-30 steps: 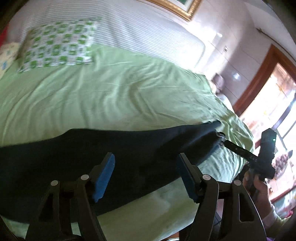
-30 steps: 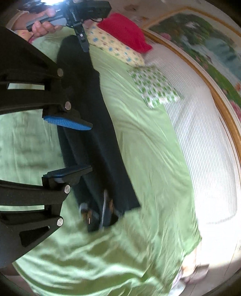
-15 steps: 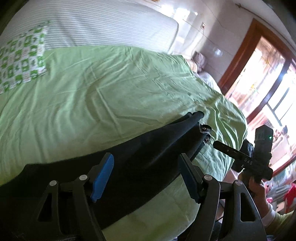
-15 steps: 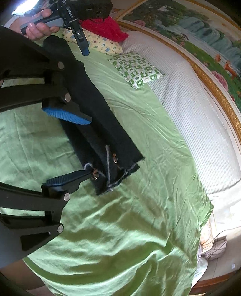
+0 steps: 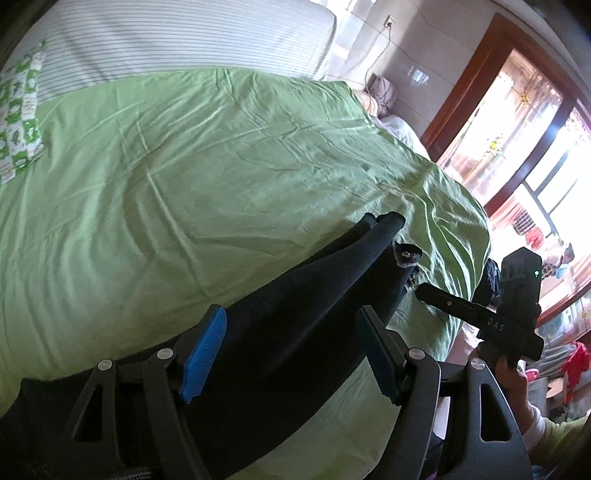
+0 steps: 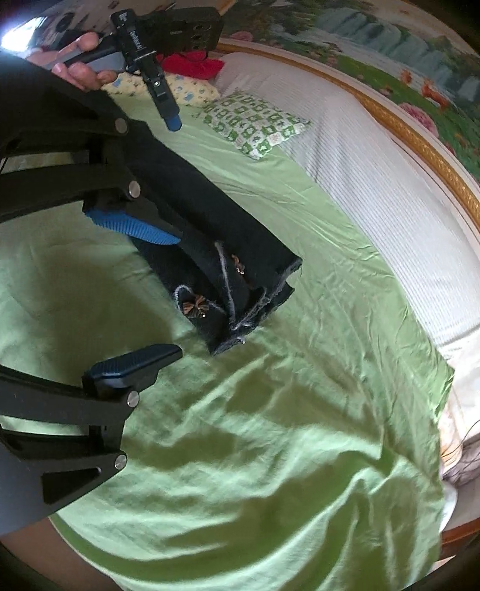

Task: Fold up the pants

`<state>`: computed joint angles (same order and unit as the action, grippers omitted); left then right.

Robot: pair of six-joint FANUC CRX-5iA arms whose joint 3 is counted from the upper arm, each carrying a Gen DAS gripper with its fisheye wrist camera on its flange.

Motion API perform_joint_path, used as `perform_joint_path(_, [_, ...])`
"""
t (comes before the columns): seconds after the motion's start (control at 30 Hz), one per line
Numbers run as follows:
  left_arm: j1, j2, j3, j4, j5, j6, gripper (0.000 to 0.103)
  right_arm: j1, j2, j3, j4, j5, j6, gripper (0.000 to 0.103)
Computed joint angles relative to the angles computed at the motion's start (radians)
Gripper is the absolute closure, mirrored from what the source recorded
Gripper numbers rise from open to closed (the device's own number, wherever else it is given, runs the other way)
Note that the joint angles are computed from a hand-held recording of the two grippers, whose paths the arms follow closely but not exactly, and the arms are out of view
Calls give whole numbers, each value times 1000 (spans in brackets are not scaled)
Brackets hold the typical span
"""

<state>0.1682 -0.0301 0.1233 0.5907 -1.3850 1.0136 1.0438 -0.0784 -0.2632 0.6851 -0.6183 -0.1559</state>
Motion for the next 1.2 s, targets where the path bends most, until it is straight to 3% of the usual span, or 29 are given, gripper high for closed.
perform_joint_path(0.4, [-94, 105, 129, -67, -60, -8, 28, -51, 11, -39, 106, 116, -180, 44])
perform_joint_path(0.6, [-143, 205, 237, -91, -107, 20, 28, -76, 21, -47, 131, 164, -255, 44])
perform_joint_path(0.8, [-188, 314, 359, -130, -175, 45, 28, -60, 53, -16, 167, 97, -265, 44])
perform_joint_path(0.83, [-195, 324, 371, -136, -181, 49, 28, -56, 61, -10, 179, 86, -249, 45])
perform_joint_path(0.9, [-206, 347, 396, -144, -195, 49, 28, -57, 64, -13, 186, 88, -222, 75])
perform_joint_path(0.93, [-213, 359, 410, -147, -204, 48, 28, -63, 59, -23, 180, 110, -216, 80])
perform_joint_path(1.1, [-258, 422, 485, -157, -217, 33, 29, -90, 10, -113, 260, 206, -265, 86])
perform_joint_path(1.2, [-277, 474, 540, -140, -255, 28, 39, -115, -14, -168, 360, 268, -358, 87])
